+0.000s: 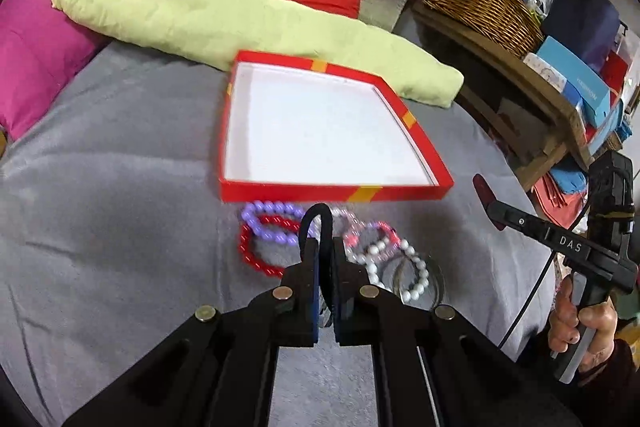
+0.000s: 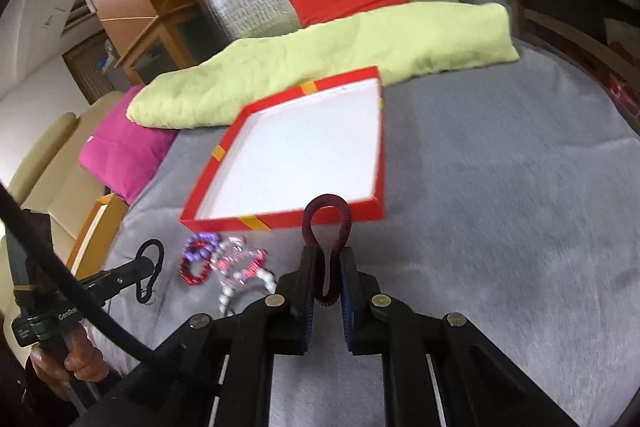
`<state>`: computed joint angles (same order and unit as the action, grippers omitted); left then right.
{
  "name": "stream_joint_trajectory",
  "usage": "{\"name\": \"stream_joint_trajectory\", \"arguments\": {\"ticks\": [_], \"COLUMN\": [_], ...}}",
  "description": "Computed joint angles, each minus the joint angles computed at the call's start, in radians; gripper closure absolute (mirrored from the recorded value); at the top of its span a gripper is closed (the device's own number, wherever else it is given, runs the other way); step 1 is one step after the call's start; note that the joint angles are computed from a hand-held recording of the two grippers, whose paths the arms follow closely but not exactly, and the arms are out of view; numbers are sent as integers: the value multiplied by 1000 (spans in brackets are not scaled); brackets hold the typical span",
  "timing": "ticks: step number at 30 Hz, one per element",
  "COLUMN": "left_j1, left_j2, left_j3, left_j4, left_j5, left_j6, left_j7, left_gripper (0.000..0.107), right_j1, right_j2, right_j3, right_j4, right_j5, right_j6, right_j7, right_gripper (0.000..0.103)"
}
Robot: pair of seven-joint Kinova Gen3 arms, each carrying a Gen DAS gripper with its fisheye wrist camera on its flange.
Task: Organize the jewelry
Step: 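Carry both items over the red box and open both tools to drop them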
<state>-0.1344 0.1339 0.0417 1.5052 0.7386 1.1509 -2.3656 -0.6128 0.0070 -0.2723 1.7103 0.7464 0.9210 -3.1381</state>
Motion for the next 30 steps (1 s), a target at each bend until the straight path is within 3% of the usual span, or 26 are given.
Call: {"name": "stream_joint_trajectory", "arguments": {"ticks": [5, 11, 17, 22, 23, 25, 26, 30], "left_j1": [6, 65, 117, 149, 153, 161, 164, 150], "left_j2": [35, 142, 232, 240, 240, 232, 225, 191], "left_j3": [13, 56, 94, 111, 111, 107, 104, 105], "left_j4": [-121, -296, -354, -339, -334, -313, -297, -248], "left_j5": [-17, -110, -193, -252, -264, -286, -296, -300], "left_j6": [2, -35, -41, -86, -95, -119, -139, -183], "left_j7": [20, 124, 228, 250, 250, 258, 262, 252], "left_gripper": [102, 102, 102, 100, 93, 55, 48, 45], "right_j1": [20, 55, 86, 89, 86, 87, 74, 29], "right_j2": [31, 117, 175, 214, 217, 223, 223, 206], "right_j3": [31, 97, 156, 194, 201, 208, 217, 237], "right_j4": [-54, -142, -183, -213, -214, -225, -226, -210], "right_j5": [-8, -111, -216, -262, -264, -279, -263, -179], "right_j6": [-61, -127, -173, -201, -209, -210, -204, -180], "right_j7": [65, 190, 289, 335, 334, 345, 335, 251], "right_gripper": [91, 91, 91, 87, 85, 75, 75, 59]}}
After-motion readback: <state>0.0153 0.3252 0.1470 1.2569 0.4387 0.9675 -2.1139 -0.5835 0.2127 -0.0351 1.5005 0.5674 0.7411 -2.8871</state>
